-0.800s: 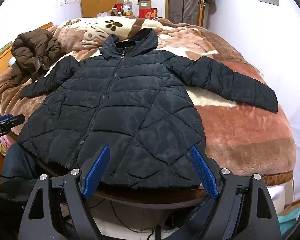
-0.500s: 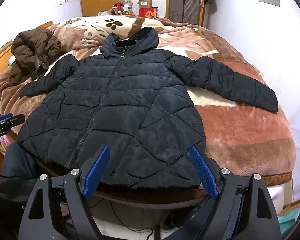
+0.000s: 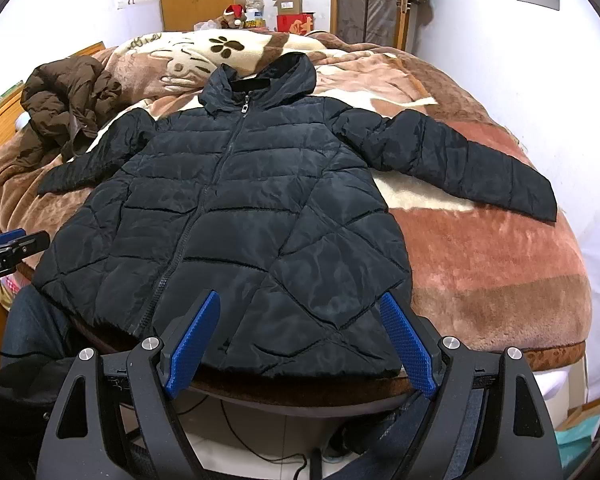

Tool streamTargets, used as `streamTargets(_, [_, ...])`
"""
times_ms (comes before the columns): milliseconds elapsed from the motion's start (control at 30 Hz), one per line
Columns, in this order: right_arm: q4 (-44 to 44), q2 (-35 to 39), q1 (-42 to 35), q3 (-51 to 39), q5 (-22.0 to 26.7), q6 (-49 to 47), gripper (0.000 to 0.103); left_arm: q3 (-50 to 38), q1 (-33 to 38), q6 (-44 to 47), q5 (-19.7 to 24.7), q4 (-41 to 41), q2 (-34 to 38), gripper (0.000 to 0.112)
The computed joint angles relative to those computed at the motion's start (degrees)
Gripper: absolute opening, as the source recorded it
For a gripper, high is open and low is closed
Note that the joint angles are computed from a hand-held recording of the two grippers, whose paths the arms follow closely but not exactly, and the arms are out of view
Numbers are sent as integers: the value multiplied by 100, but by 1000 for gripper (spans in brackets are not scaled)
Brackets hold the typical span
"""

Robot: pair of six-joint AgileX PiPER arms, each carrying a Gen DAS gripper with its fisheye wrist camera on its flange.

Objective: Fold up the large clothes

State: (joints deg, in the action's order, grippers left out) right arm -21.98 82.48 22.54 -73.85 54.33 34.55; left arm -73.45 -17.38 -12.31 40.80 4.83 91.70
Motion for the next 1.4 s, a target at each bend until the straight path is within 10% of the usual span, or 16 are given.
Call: streamTargets(1400, [69,67,-41,-7,6,-43,82,133,-95,9,-30,-70,-14,79])
